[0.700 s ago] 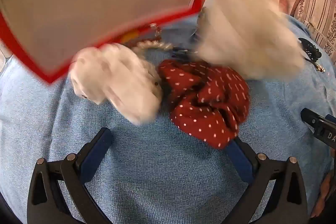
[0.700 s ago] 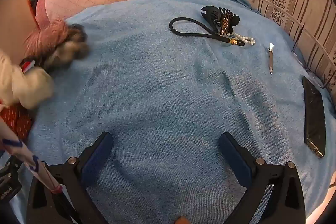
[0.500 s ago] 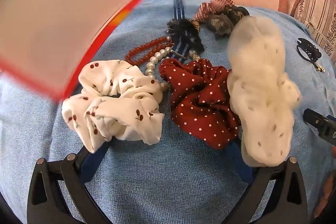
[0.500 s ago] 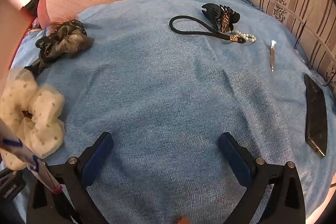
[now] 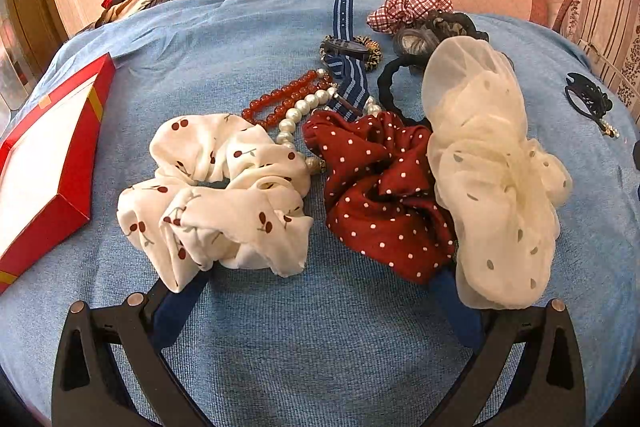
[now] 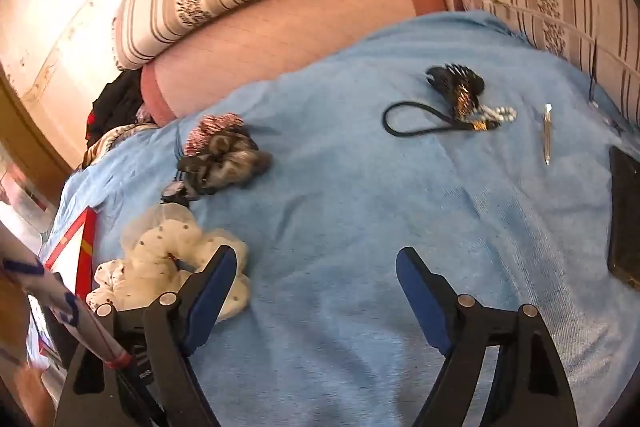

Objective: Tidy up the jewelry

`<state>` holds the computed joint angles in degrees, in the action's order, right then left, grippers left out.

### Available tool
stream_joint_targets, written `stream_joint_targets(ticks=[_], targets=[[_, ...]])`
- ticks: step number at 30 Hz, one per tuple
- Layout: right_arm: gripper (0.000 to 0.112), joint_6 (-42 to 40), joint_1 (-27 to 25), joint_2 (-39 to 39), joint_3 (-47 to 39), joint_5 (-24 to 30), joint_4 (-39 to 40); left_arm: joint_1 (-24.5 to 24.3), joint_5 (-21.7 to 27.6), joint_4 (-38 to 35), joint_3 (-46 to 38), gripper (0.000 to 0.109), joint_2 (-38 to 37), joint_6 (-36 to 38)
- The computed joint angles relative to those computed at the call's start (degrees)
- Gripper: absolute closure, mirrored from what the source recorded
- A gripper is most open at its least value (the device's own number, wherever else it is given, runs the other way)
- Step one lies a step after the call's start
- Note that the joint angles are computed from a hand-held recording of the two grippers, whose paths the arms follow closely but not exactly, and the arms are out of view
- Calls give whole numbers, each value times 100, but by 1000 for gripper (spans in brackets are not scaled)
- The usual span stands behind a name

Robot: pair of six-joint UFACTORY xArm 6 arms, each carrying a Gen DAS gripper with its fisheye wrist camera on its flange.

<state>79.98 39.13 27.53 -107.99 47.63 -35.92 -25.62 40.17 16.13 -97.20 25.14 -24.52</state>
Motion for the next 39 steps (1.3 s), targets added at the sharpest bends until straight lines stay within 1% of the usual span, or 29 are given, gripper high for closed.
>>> stream_joint_targets(ticks=[1,2,3,4,5,7,8,9,10,11,12,13,15,16,17,18,19,21,22,24,26,28,29,33,34,35,39], targets=[[26,-6,27,23,-43,-47,-4,-6,4,3,-20,6,17,-6],[26,3,48,54,-141,25,-28,-6,-1,12,-17,6,18,-13],[26,-36,134,271,-478,164,-102,-6,10,9,-35,6,27,-7],[26,-89,200,448,-719,145,-190,-3,-2,7,-41,6,36,-5],[26,-64,227,398,-721,231,-189,6,-42,17,5,6,17,-21],[26,-188,340,611,-1158,414,-234,2,-31,51,5,6,19,-39],[26,-163,391,669,-1236,390,-290,6,-53,47,57,6,-16,-38],[26,-205,360,537,-1074,285,-258,6,-54,47,58,6,-15,-46],[26,-229,380,540,-1088,208,-278,6,-19,8,61,6,-24,19],[26,-289,353,399,-932,239,-231,18,77,-180,41,6,-50,315],[26,-297,419,456,-1015,233,-341,-11,297,-201,-25,6,-83,372],[26,-256,476,402,-973,292,-464,-13,373,-6,31,6,-176,190],[26,-302,568,265,-831,388,-591,3,85,800,712,6,-717,-792],[26,-280,652,221,-829,481,-617,37,-87,980,1033,6,-994,-1122],[26,-227,690,143,-762,488,-643,117,-498,920,1520,6,-1437,-1264],[26,-101,754,-6,-590,470,-749,154,-741,932,1767,6,-1669,-1277],[26,3,848,-71,-536,517,-862,161,-857,1184,1957,6,-1934,-1405],[26,166,972,-204,-414,568,-985,164,-992,1969,2312,6,-2488,-1888],[26,282,1059,-245,-383,615,-1072,167,-1052,2130,2507,6,-2778,-1973],[26,326,1176,-289,-375,674,-1126,161,-1063,2317,2716,6,-3111,-2071],[26,313,1307,-274,-442,743,-1157,153,-1123,2337,2963,6,-3435,-2022],[26,368,1404,-333,-350,717,-1191,157,-1144,2451,3125,6,-3632,-2129],[26,354,1431,-345,-333,728,-1190,197,-1237,2329,3179,6,-3670,-2049],[26,168,1545,-235,-516,904,-1118,238,-1344,2254,3498,6,-3953,-2024],[26,146,1561,-198,-577,950,-1110,234,-1316,2190,3497,6,-3951,-1923],[26,157,1582,-194,-586,976,-1129,196,-1275,2243,3536,6,-3997,-1990],[26,91,1605,-116,-697,1019,-1105,238,-1354,2106,3614,6,-4066,-1884]])
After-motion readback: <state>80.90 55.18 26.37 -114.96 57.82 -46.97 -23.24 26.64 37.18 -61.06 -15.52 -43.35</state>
